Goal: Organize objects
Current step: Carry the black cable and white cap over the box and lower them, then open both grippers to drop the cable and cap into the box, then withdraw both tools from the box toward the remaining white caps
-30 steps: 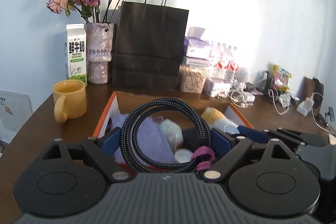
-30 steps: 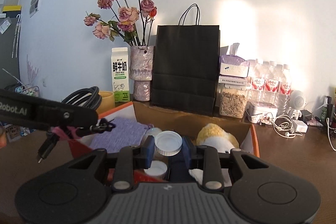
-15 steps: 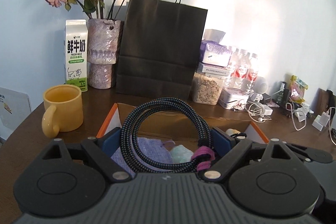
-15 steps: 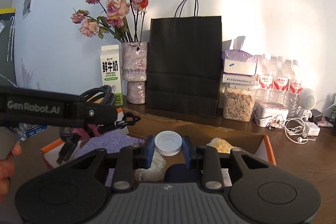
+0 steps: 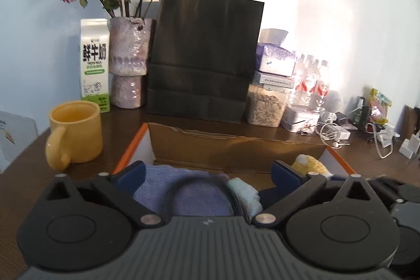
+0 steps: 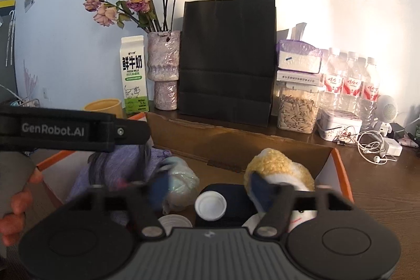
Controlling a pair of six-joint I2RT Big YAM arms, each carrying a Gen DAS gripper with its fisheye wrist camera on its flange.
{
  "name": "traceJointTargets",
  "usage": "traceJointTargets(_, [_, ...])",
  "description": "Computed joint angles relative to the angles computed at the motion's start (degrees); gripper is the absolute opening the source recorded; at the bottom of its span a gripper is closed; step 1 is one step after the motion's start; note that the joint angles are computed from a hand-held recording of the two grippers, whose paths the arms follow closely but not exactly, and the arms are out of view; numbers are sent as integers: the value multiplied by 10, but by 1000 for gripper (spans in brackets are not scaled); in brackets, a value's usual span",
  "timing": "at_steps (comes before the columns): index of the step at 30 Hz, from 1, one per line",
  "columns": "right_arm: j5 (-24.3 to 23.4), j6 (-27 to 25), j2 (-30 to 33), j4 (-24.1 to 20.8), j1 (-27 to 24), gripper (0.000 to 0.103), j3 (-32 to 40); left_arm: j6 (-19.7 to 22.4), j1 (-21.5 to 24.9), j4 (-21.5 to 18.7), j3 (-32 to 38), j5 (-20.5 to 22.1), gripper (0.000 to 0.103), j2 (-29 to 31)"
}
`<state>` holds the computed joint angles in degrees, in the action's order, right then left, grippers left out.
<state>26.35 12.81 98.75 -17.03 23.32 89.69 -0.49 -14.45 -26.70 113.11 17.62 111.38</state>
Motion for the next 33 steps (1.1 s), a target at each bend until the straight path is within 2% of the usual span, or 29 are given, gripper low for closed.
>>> traceJointTargets(3, [2, -4, -6, 16, 1, 101, -8, -5, 1, -5, 2, -4, 103, 1])
traceJointTargets(17, [11, -5, -12, 14, 5, 103, -13, -12, 1, -3, -5, -8, 103, -6])
traceJointTargets(25, [40, -13, -31, 22, 19, 103, -27, -19, 10, 20, -47, 7, 103, -40])
traceJointTargets(33, [60, 7, -69, 12, 35, 103, -68, -4, 23, 25, -100, 14, 103, -80])
